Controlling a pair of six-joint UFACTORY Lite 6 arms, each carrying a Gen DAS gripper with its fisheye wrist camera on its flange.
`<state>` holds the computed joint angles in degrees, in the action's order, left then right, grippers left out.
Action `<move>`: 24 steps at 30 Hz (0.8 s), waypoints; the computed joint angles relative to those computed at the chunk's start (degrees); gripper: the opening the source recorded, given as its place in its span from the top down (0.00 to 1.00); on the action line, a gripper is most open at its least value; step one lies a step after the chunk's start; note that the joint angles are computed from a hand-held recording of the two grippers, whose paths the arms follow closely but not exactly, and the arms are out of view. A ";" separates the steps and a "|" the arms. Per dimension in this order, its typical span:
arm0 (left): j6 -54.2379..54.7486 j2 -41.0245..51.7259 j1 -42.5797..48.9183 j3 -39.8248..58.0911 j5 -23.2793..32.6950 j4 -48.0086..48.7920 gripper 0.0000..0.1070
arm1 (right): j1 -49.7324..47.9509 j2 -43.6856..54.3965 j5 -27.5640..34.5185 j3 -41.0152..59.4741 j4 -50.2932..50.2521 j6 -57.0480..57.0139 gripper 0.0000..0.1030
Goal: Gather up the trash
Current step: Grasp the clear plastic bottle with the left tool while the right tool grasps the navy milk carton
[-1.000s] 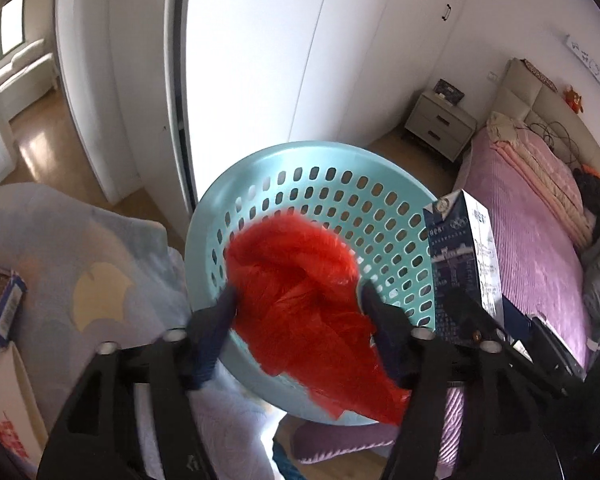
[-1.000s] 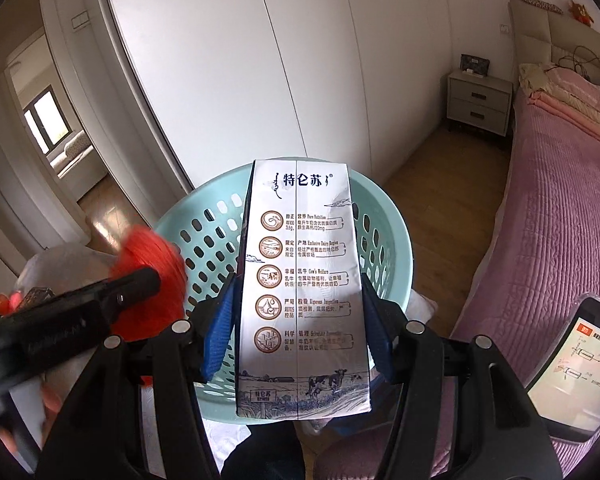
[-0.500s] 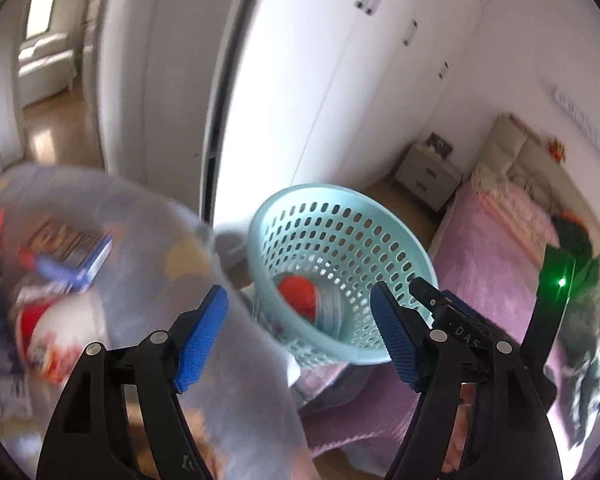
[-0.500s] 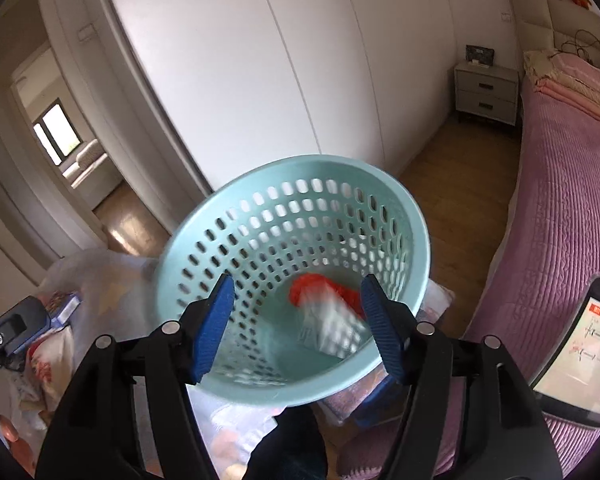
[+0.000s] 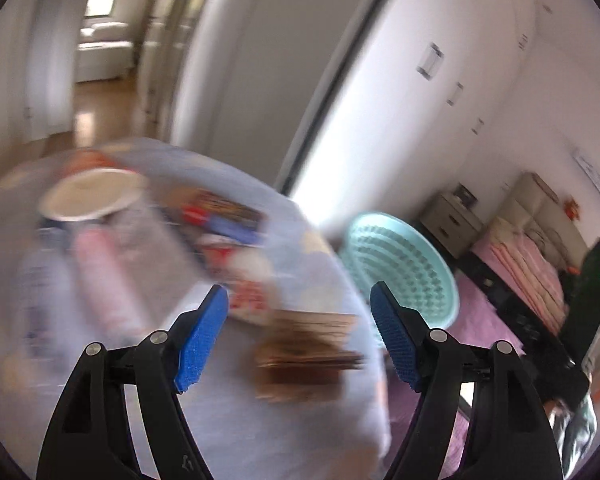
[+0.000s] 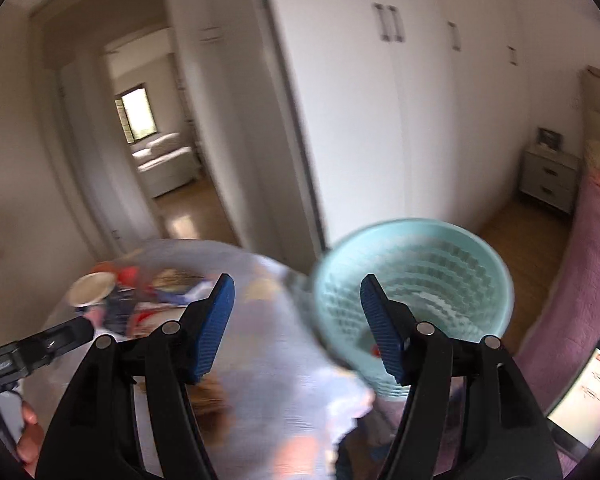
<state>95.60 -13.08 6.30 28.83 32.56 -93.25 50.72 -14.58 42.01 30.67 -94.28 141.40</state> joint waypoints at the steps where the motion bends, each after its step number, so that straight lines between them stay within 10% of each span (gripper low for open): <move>1: -0.14 -0.64 3.23 -0.21 0.82 1.58 0.33 | 1.40 1.94 0.23 1.93 -0.11 -0.09 0.40; 13: 13.39 14.25 26.60 7.67 -0.94 5.61 0.22 | 6.49 29.44 -8.31 29.61 -0.80 -5.13 0.40; 24: 25.03 25.64 25.86 11.89 -5.39 -3.44 0.30 | 4.04 49.06 -16.68 53.98 13.97 -25.53 0.40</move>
